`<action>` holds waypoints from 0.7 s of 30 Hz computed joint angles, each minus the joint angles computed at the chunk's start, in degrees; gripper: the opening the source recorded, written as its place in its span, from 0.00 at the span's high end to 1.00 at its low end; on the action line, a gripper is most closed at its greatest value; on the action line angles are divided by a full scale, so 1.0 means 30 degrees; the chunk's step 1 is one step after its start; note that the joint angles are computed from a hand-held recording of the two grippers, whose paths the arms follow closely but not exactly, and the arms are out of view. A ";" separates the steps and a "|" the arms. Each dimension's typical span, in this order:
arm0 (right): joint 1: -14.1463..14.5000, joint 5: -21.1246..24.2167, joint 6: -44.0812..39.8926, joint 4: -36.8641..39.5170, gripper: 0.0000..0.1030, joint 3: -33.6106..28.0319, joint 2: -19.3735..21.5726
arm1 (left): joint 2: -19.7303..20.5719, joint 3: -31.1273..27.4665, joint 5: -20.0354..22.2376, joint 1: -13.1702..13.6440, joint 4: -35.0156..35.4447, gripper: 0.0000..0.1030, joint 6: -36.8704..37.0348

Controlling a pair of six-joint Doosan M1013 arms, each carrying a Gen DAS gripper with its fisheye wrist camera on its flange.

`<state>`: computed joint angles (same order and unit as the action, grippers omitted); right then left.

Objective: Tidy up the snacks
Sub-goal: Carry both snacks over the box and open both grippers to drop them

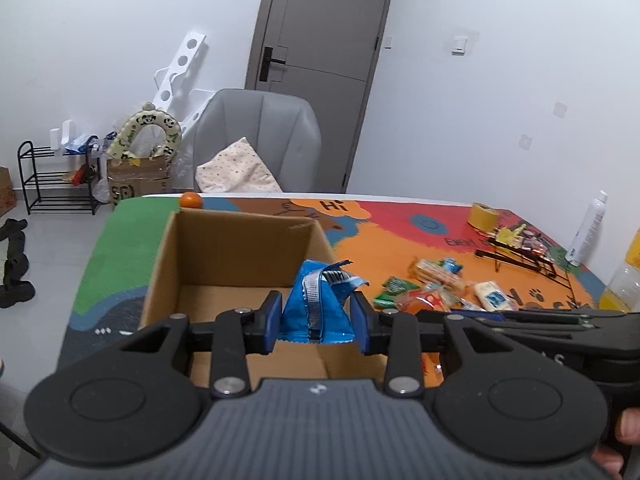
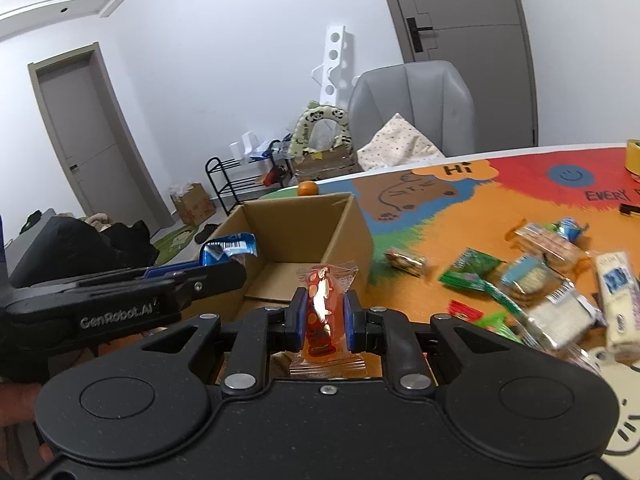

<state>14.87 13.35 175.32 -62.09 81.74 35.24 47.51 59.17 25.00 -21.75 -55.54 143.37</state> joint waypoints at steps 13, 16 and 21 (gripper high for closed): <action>-0.0053 0.0012 -0.6503 0.6101 0.84 -0.2020 0.1063 | 0.0874 -0.1599 0.0343 0.0339 0.3285 0.65 -0.3711; -0.0048 0.0058 -0.8087 0.7615 0.84 -0.2470 0.1333 | 0.1101 -0.1981 0.0403 0.0401 0.4156 0.65 -0.4776; -0.0027 0.0168 -0.9369 0.8846 0.84 -0.3035 0.1650 | 0.1409 -0.2491 0.0351 0.0406 0.6164 0.63 -0.6746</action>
